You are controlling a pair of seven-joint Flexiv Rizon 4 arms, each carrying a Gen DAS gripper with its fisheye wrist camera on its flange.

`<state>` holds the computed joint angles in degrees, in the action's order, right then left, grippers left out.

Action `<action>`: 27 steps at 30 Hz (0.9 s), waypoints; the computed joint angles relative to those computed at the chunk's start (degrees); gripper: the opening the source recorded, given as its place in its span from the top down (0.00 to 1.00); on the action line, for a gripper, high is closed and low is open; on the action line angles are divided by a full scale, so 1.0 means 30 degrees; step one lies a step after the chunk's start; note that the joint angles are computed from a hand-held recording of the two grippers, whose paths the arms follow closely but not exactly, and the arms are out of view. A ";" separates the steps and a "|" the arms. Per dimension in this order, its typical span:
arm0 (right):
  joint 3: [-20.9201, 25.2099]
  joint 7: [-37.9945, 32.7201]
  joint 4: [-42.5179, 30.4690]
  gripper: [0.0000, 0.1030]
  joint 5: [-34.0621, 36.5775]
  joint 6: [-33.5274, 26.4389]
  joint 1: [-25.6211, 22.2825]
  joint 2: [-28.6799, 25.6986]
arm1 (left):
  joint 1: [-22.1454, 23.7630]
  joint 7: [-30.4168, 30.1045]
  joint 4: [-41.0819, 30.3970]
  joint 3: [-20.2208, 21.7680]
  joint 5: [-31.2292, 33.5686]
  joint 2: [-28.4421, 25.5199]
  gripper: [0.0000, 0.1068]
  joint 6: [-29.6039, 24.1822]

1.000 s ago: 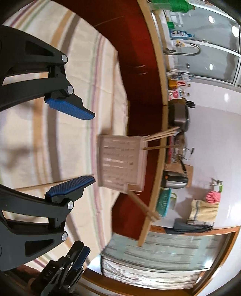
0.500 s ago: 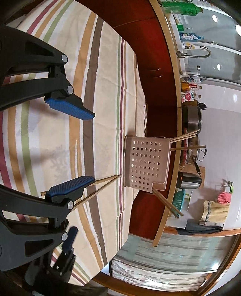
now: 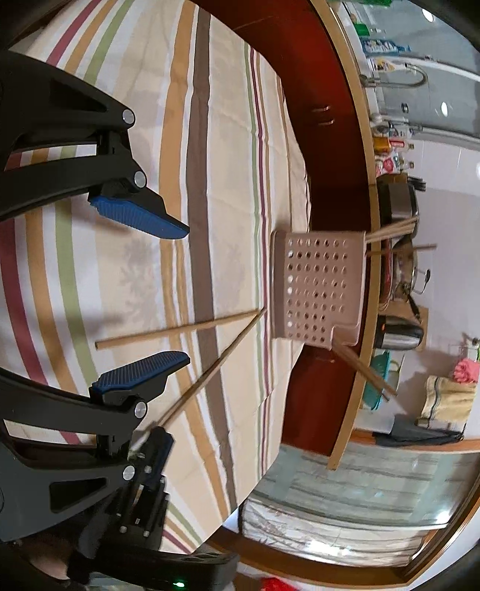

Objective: Organize utensils
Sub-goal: 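Move both open tools back to the last two chopsticks on the cloth, then close the right tool on a chopstick while the left tool closes on another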

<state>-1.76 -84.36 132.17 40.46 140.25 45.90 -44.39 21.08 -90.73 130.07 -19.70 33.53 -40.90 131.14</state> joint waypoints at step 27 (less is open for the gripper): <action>0.0805 0.1504 0.1090 0.93 -0.0344 0.2390 -0.1279 -0.0147 | 0.0571 0.4042 0.0578 -0.1829 -0.1897 -0.1364 0.94 -0.2578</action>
<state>0.65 -79.85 135.44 39.42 147.42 42.07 -44.83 22.79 -78.60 131.80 -25.19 27.83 -44.99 123.41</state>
